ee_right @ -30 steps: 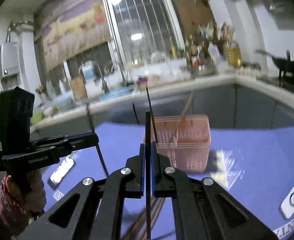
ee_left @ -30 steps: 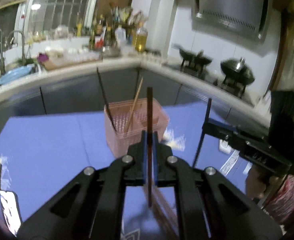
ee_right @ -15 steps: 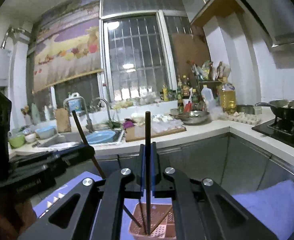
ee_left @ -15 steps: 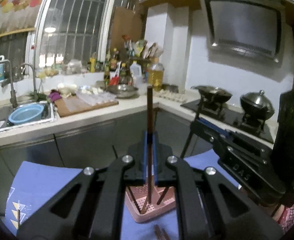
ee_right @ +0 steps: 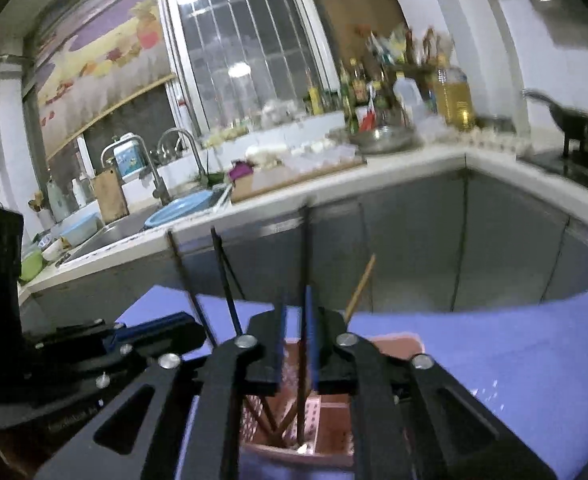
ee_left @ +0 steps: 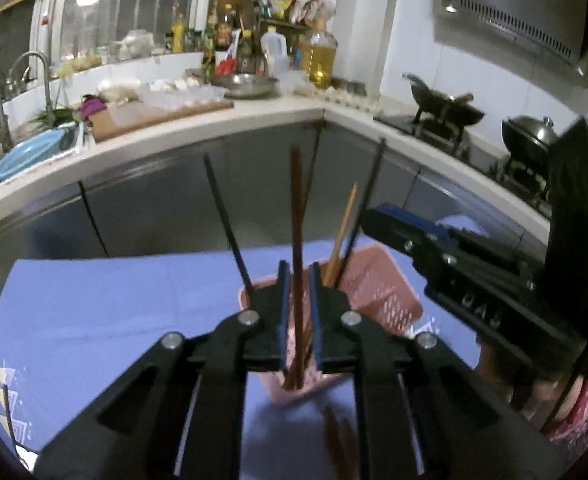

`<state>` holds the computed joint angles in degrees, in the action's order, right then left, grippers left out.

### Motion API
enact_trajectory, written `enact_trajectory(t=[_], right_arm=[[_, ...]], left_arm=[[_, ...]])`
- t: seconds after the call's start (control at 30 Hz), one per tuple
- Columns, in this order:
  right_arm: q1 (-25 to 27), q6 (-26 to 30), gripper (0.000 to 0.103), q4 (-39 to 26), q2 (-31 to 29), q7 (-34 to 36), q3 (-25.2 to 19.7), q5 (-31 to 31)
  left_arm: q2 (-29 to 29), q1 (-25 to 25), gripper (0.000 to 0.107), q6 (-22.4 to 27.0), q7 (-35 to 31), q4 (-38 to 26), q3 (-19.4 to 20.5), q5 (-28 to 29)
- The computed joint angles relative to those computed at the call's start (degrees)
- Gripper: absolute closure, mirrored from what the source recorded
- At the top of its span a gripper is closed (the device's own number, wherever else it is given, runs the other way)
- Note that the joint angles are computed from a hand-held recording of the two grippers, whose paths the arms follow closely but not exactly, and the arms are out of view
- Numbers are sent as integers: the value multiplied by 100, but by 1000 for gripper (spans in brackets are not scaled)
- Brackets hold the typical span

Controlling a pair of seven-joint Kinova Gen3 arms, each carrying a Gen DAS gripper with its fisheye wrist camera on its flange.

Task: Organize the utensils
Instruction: 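Open both tools to release the chopsticks in the basket, then close the left tool on a chopstick while the right tool grasps another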

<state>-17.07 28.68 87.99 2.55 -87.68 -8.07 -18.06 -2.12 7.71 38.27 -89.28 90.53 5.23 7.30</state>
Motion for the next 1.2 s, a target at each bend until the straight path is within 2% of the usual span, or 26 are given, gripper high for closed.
enact_trajectory(t=[0.07, 0.17, 0.23, 0.3, 0.33, 0.37, 0.43, 0.5, 0.53, 0.6, 0.63, 0.7, 0.73, 0.77, 0.87, 1.0, 1.2], right_arm=[[-105, -262, 53, 230, -208, -405, -24, 390], [-191, -562, 48, 460, -488, -850, -97, 951], [-237, -590, 48, 539, -715, -921, -114, 1035], [-347, -641, 47, 693, -1027, -786, -45, 870], [-447, -676, 40, 799, -1192, -655, 33, 719], [-568, -712, 28, 930, -1371, -529, 124, 559], [-696, -815, 13, 1224, -1716, -491, 206, 428], [-960, -739, 10, 1521, -2034, -345, 420, 254], [-933, -562, 10, 1592, -2135, -392, 384, 262], [-561, -141, 10, 1848, -2344, -765, 15, 428], [-325, 6, 12, 2046, -2448, -998, -251, 545], [-47, 216, 26, 2340, -2562, -1414, -667, 849], [-14, 379, 39, 2454, -2565, -1581, -787, 932], [-81, 525, 51, 2564, -2535, -1668, -801, 921], [-272, 881, 71, 2906, -2385, -1968, -861, 856], [-507, 946, 80, 3150, -2316, -2199, -910, 905], [-479, 1076, 84, 3109, -2145, -2712, -1390, 1531]], left_arm=[[-147, -7, 91, -33, 52, 163, -9, -46], [-377, -39, 86, -3, -36, 291, -113, 148], [-646, -50, 83, -2, -168, 421, -240, 419], [-957, -12, 81, -6, -348, 582, -444, 796], [-1137, 36, 78, -35, -463, 699, -582, 1029], [-1337, 95, 76, -77, -578, 849, -714, 1234], [-1781, 221, 68, -186, -721, 1228, -888, 1430], [-2157, 234, 62, -290, -736, 1628, -883, 1447], [-2344, 242, 60, -292, -695, 1868, -875, 1416], [-2539, 232, 60, -244, -570, 2237, -821, 1340], [-2581, 233, 60, -205, -496, 2406, -790, 1310], [-2569, 260, 60, -88, -356, 2755, -698, 1265], [-2509, 311, 60, -49, -328, 2917, -655, 1261], [-2453, 346, 60, -30, -305, 3016, -604, 1252], [-2236, 312, 60, -29, -118, 3296, -192, 1039], [-2051, 556, 62, -122, -101, 3473, -26, 1058], [-1845, 201, 65, -227, 829, 3409, 1014, 48]])
